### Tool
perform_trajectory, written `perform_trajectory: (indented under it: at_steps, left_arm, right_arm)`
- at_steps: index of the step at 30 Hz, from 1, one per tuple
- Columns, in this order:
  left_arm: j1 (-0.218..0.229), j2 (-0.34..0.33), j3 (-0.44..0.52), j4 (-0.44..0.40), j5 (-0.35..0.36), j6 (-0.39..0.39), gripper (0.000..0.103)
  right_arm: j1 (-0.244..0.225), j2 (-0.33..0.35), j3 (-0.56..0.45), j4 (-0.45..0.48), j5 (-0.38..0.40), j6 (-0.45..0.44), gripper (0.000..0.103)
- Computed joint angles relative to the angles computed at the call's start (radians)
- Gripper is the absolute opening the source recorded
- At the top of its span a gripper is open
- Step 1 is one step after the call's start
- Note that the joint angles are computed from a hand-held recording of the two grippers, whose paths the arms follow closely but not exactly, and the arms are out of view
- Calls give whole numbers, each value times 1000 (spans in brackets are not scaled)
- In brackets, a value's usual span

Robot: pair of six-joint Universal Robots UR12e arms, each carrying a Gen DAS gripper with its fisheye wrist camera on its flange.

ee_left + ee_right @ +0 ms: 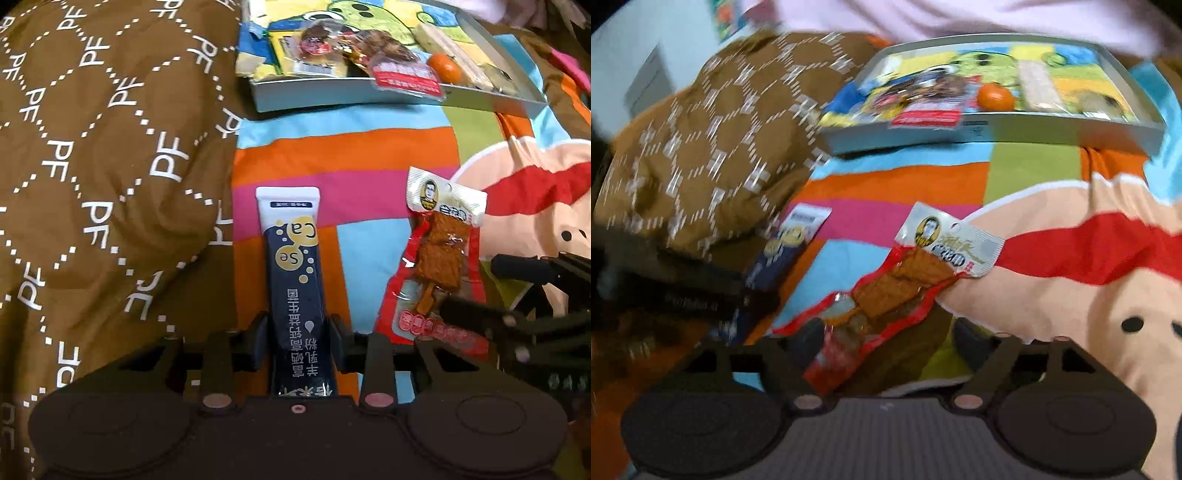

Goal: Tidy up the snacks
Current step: 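Close the right gripper on the red spicy-strip packet while the left holds the blue tube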

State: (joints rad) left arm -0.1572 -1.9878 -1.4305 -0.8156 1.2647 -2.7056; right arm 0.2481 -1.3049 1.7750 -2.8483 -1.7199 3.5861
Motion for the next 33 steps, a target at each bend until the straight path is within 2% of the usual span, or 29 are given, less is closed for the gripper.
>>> perform_trajectory:
  at_steps: [3,5,9,11,14,18,22,25,27,30,33]
  left_arm:
    - [7,4,-9,17,-4,2,37]
    - [12,7,-15,22,-14,14,37]
    - [21,11,-29,36,-37,36,37]
    - [22,11,-33,42,-44,37,37]
    - [24,11,-33,41,-51,31,37]
    - [26,12,-34,38,-55,24,37]
    - [21,18,-40,36,-47,16,37]
    - [21,24,-44,13,-61,15,37]
    - [19,28,-48,7,-64,14,37]
    - [12,30,-51,10,-49,11,38]
    - [10,26,-43,5,-44,-10,41]
  right_arm:
    - [9,32,-23,-33,-67,19,86]
    - [20,61,-45,-47,-120,-4,86]
    - [33,92,-60,-61,-168,-57,92]
    - [36,98,-62,-71,-175,-86,89]
    - [29,95,-61,-77,-136,-142,75]
    - [21,81,-62,-45,-54,-217,65]
    - [11,51,-57,30,55,-354,63]
    - [14,25,-45,72,75,-422,65]
    - [23,13,-36,78,37,-419,73]
    - [35,2,-32,111,-38,-336,89]
    - [45,-2,-31,135,-59,-217,92]
